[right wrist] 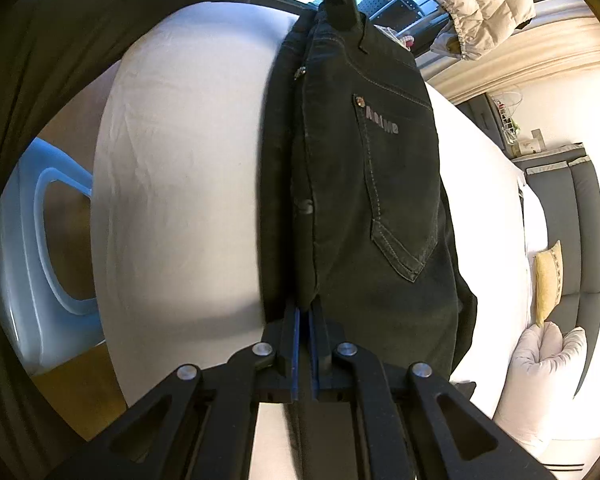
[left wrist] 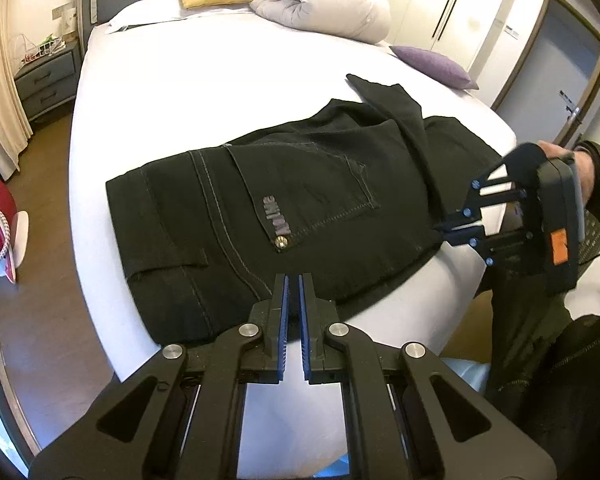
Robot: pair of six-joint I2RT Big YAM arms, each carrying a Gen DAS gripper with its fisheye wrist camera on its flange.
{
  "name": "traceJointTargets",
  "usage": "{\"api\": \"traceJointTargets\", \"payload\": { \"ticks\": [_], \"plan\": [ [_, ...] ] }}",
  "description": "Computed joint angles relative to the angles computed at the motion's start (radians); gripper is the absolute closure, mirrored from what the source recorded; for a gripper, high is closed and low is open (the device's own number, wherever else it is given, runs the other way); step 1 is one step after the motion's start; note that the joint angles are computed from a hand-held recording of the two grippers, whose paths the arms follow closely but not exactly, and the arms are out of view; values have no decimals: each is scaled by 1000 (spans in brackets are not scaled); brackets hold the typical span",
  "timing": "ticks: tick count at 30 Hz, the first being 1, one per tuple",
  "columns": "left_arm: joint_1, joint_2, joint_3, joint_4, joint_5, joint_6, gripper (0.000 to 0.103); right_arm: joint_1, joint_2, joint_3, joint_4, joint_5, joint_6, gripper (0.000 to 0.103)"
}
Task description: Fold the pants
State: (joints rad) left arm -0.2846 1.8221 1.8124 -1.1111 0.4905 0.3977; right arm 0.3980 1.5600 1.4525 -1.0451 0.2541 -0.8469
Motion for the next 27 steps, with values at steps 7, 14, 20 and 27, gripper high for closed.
{"api": "traceJointTargets", "payload": {
  "ticks": [7,14,20,27],
  "plan": [
    [-23,70,46,-36,-52,1,99,0,-14,-20,0,-2,36,98],
    [-35,104,30,-20,-95,-51,99,13,1,-35,28,23,66,96],
    [-71,66,55,44,-108,-69,99,19,12,-31,34,26,130,95],
    [-164,269,279,-116,-140,-150,99,34,4,-54,80,79,233,82]
  ]
}}
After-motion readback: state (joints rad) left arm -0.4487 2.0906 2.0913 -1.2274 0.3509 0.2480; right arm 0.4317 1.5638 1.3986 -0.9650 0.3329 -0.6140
